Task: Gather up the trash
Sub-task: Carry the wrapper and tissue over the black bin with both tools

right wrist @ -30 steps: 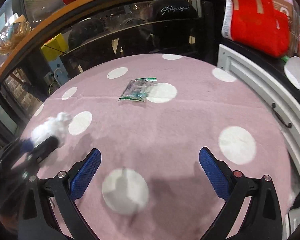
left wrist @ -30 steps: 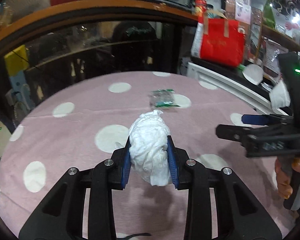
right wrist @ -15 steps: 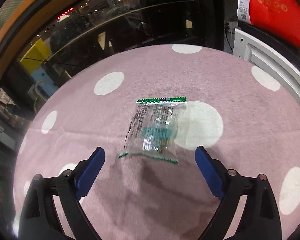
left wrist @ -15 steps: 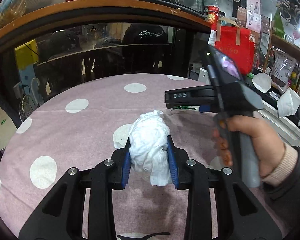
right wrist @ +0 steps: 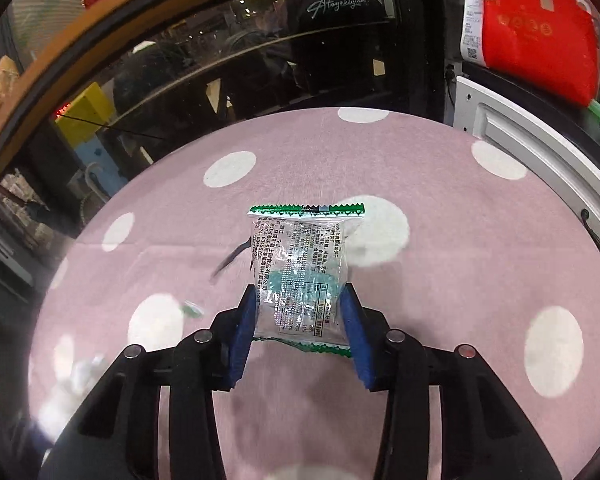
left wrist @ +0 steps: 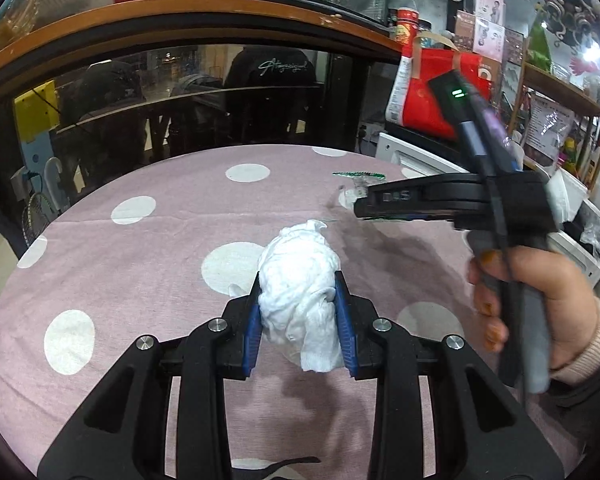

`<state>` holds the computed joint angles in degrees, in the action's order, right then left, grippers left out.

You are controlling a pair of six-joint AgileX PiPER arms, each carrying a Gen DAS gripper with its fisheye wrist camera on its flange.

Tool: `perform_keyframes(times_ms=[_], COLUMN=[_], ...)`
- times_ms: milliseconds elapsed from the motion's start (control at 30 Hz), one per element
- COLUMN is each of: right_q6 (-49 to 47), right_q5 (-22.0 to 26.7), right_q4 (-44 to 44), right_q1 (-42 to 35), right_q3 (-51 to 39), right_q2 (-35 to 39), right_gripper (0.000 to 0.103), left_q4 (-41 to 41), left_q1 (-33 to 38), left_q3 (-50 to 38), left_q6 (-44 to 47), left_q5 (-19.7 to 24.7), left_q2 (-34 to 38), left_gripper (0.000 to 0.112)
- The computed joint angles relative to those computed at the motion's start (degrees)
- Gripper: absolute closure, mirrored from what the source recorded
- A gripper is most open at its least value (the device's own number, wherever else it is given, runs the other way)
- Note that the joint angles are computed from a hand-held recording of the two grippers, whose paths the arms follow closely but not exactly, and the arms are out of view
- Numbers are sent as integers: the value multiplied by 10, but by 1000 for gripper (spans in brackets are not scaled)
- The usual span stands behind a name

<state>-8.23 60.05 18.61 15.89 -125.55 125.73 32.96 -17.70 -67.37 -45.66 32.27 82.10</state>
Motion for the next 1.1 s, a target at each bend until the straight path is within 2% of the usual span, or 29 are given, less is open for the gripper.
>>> perform_keyframes(times_ms=[100, 200, 300, 567, 767, 900, 1000, 1100], right_q6=[-62, -125, -187, -325, -415, -474, -513, -550], right_q5=[-46, -71, -98, -102, -84, -55, -17, 1], right_q4=[48, 93, 122, 199, 258, 289, 310, 319], right_q1=[-29, -62, -97, -211, -301, -377, -442, -498], right_q3=[136, 246, 346, 524, 618, 662, 676, 694], right_q2=[-92, -176, -256, -409, -498, -546, -560, -570], right_gripper=[62, 62, 62, 62, 62, 62, 62, 62], left_q4=[7, 19, -22, 2, 53, 78, 93, 102], left_q1=[-9, -22, -28, -125, -233, -298, -343, -378], left_q3=[2, -5, -12, -11, 1, -4, -22, -44], left_q6=[-3, -6, 26, -3, -76, -123, -153, -171], left_q5=[-4, 8, 11, 56, 92, 111, 123, 133], left_q2=[4, 11, 7, -27, -48, -47, -31, -12], left_gripper=[80, 80, 80, 80, 80, 80, 80, 80])
